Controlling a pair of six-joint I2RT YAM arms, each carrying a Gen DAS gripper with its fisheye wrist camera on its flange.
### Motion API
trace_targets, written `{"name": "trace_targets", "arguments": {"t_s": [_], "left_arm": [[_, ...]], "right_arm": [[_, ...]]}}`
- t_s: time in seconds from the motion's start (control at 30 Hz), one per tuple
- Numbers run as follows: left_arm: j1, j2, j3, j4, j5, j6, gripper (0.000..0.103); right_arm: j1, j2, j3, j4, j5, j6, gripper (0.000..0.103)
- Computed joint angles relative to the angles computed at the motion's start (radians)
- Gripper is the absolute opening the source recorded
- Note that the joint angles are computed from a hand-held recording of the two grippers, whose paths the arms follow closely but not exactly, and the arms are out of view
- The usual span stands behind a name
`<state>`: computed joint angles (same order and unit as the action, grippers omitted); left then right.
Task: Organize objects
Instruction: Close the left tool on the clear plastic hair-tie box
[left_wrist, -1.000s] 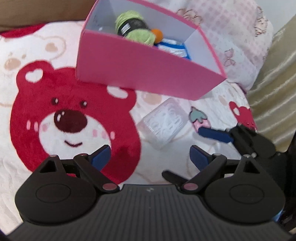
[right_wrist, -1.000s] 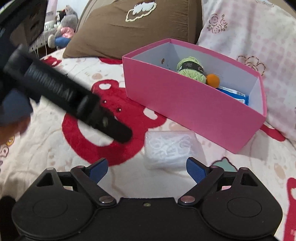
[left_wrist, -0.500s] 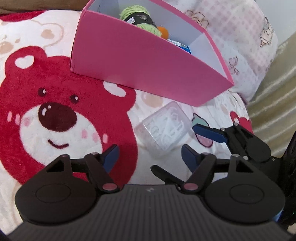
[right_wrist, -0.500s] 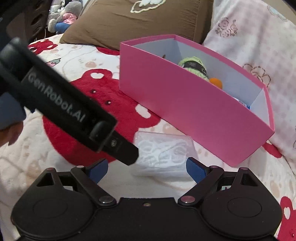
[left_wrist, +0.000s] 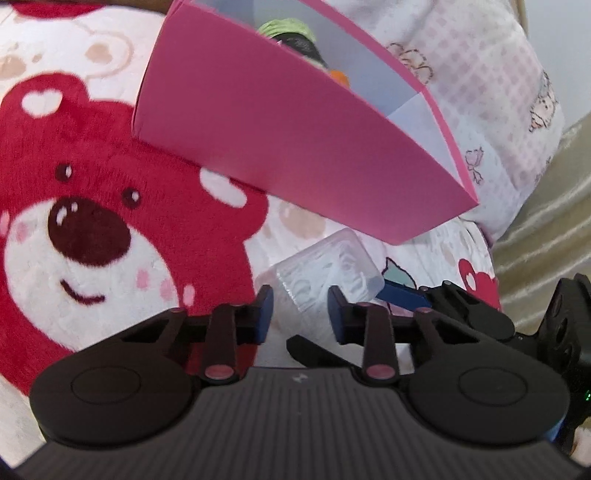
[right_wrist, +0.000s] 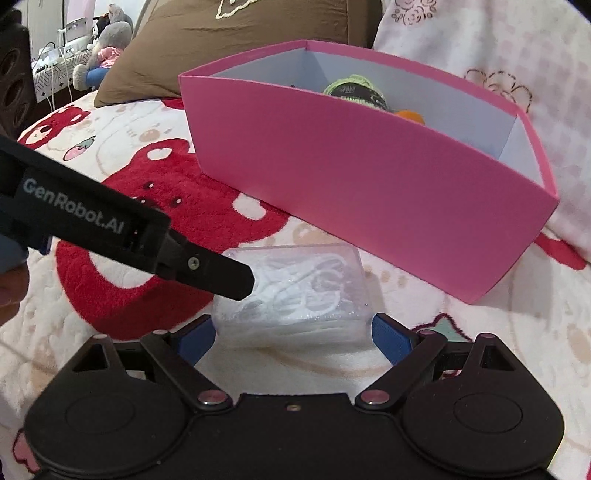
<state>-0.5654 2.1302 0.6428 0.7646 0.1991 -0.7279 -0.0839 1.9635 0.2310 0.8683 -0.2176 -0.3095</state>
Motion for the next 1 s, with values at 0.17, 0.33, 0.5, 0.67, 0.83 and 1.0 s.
{"name": "trace_targets", "arguments": {"t_s": [0.17, 0.33, 0.5, 0.67, 0.83, 1.0], "left_arm": [[0.007, 0.029, -0.017, 0.067, 0.008, -0.035, 0.024], [0.025, 0.002, -0.009, 0.001, 0.041, 0.004, 0.022], [0.048, -0.056, 0.001, -0.126, 0.063, 0.042, 0.023], [0.054, -0.066, 0.021, -0.206, 0.088, 0.057, 0.026], [0.044, -0.078, 0.024, -0.239, 0.078, 0.066, 0.030], [0.069, -0.044, 0.003, -0.155, 0.098, 0.043, 0.036]], "right_arm": [[0.011, 0.084, 0.017, 0.076, 0.010, 0.047, 0.094], [0.070, 0.123, 0.008, 0.156, 0.088, 0.169, 0.095], [0.095, 0.074, -0.011, 0.100, 0.079, 0.291, 0.095], [0.130, 0.080, -0.070, 0.166, 0.087, 0.385, 0.095], [0.191, 0.020, -0.082, 0.098, 0.164, 0.405, 0.093], [0.282, 0.010, -0.075, 0.052, 0.347, 0.367, 0.092]]}}
